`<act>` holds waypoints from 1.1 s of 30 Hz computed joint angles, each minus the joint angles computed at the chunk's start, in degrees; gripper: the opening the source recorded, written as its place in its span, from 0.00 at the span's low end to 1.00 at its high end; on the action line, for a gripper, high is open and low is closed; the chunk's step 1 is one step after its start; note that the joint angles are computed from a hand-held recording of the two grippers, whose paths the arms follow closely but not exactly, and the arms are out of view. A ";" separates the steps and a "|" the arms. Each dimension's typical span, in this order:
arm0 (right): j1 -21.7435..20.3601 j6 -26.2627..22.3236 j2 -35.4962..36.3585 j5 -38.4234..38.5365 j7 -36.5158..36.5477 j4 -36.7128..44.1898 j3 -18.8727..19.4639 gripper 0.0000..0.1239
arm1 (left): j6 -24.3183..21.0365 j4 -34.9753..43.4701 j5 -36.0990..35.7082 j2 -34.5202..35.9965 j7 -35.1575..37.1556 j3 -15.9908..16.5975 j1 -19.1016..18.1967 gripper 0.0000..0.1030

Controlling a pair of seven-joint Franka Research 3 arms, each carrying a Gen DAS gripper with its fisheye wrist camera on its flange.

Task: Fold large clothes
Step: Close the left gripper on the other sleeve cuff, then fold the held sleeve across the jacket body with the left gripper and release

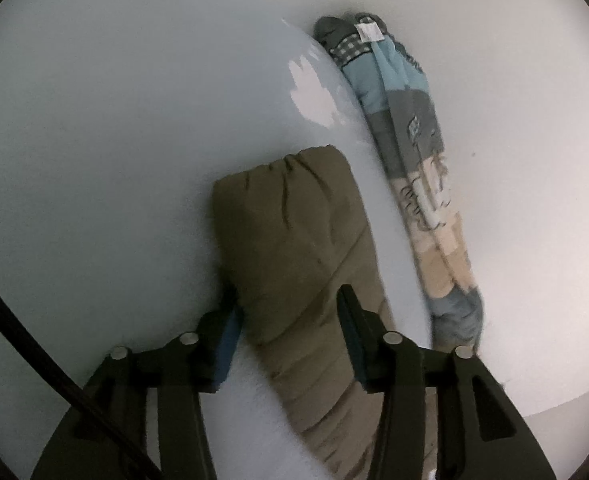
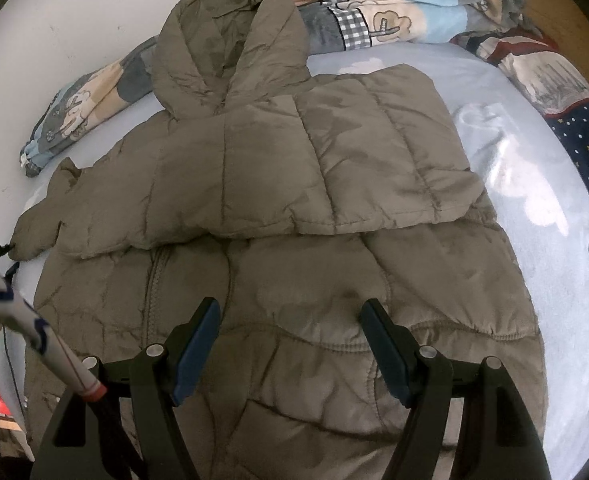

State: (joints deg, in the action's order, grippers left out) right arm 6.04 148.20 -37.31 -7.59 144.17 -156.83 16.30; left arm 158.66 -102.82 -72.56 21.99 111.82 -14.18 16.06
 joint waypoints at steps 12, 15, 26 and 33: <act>-1.03 -0.63 -1.25 -0.95 1.86 -0.45 0.57 0.62 | 11.23 -1.78 8.63 -5.79 1.27 -3.88 -2.31 0.14; -1.41 -0.37 -3.23 -1.18 2.82 -1.06 0.77 0.62 | 9.98 -2.65 7.24 -9.58 6.00 -4.37 -3.62 0.14; -4.44 -0.67 -11.57 -1.19 4.93 -3.30 1.38 0.62 | 3.88 -7.92 1.22 -22.92 19.53 -4.35 -16.54 0.14; -6.48 -2.06 -17.48 -0.62 5.40 -5.36 1.22 0.62 | 5.24 -12.76 13.11 -23.42 16.19 -7.30 -27.87 0.14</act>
